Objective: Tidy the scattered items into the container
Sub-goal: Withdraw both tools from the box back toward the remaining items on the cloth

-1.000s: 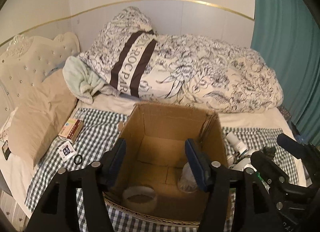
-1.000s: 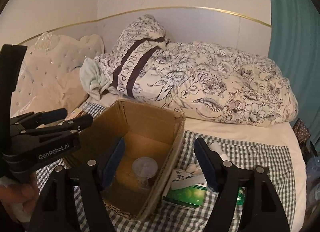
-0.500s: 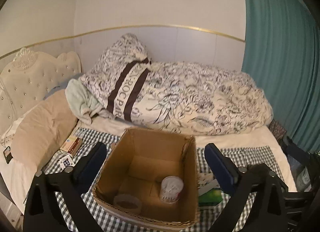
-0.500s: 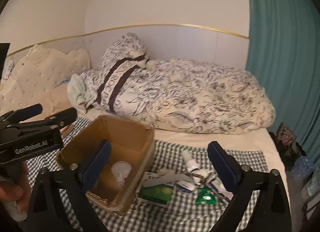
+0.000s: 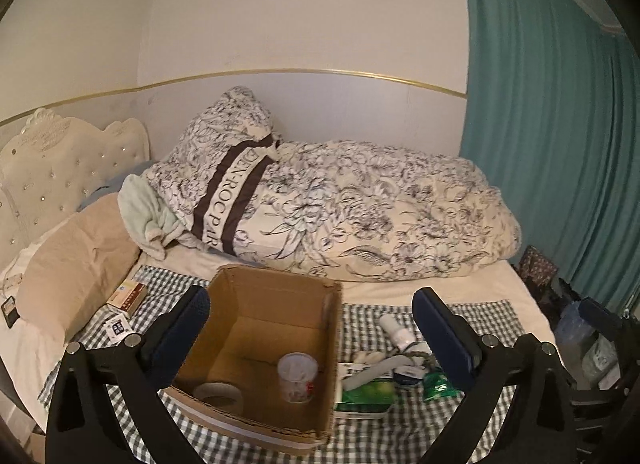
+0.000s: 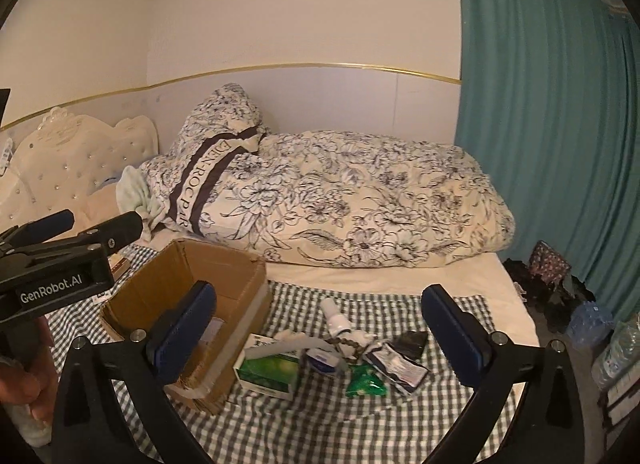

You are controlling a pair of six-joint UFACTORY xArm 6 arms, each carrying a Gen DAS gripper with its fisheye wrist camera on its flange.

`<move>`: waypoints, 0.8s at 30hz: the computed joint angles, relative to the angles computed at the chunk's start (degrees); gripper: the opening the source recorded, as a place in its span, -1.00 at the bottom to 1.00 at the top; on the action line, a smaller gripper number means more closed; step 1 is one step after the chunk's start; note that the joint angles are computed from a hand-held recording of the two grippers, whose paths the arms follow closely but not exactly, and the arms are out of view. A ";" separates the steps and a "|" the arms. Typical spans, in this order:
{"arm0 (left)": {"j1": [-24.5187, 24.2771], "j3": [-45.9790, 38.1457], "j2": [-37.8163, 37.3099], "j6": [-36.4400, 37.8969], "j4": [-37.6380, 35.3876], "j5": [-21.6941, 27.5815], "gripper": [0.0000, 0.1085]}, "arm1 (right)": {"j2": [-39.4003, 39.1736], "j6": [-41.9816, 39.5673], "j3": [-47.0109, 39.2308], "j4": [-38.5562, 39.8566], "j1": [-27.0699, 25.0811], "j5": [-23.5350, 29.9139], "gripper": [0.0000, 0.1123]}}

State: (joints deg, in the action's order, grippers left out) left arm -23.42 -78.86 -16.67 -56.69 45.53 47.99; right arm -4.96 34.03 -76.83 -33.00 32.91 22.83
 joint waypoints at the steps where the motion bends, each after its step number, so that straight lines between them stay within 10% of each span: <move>1: -0.68 -0.23 0.08 -0.29 0.47 0.23 0.90 | -0.77 0.20 0.70 -0.19 -0.32 -0.06 0.83; 24: -10.34 -3.42 3.79 -2.91 5.69 4.10 0.90 | -12.13 -3.73 12.07 4.98 -8.11 -1.15 0.83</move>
State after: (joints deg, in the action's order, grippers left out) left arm -33.76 -82.27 -12.88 -59.60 51.21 52.09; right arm -17.09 30.30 -64.76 -28.02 24.80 21.69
